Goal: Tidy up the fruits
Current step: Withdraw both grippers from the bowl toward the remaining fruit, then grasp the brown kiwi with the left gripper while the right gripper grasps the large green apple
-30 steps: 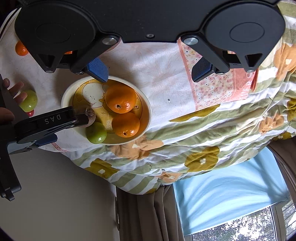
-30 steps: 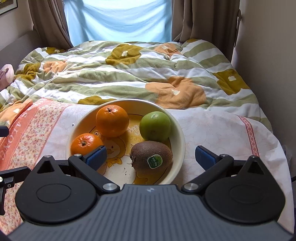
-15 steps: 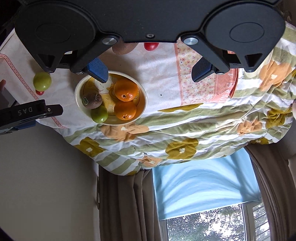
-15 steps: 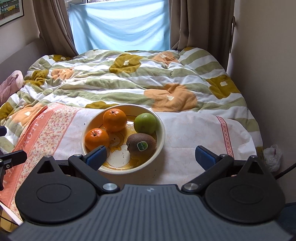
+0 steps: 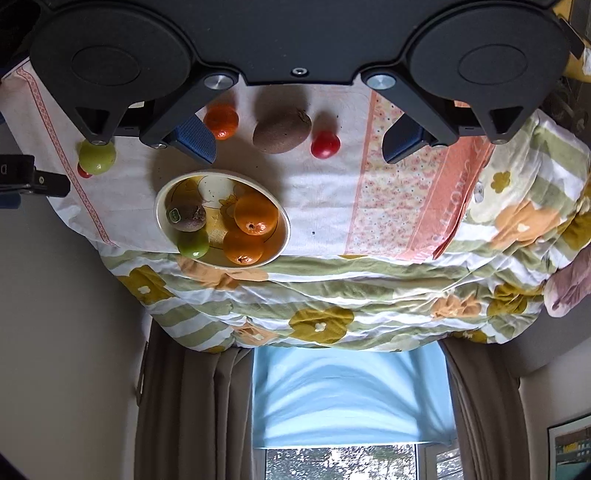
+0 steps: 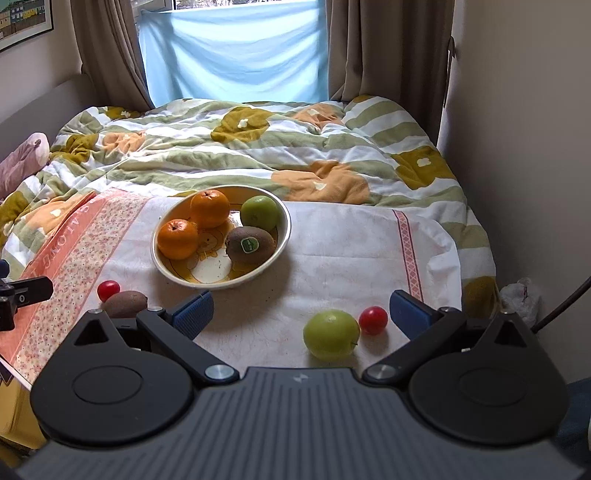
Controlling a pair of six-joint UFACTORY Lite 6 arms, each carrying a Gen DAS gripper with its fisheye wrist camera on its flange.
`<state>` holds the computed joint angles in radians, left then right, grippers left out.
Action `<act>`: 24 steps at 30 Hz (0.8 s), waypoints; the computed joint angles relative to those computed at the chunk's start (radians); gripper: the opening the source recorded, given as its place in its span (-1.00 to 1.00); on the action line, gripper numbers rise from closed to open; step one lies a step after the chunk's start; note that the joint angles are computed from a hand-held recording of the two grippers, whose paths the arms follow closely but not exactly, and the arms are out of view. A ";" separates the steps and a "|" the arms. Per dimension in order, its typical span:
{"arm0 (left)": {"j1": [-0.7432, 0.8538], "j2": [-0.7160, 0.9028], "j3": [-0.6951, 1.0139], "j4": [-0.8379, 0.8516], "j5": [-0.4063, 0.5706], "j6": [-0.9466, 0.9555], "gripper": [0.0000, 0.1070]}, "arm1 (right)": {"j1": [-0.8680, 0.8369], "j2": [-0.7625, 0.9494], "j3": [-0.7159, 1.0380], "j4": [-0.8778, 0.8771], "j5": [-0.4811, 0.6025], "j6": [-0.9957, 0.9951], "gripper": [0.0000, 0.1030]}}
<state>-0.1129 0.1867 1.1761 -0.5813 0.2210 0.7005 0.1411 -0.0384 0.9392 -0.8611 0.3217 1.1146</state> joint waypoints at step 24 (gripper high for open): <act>-0.132 0.480 0.414 0.738 0.124 -1.026 0.84 | -0.116 0.264 -0.013 -0.339 -0.130 0.419 1.00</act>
<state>-0.2449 0.6668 1.5906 0.1563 0.3446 -0.3255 0.0253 0.2255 0.9264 -1.2003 0.1916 1.5334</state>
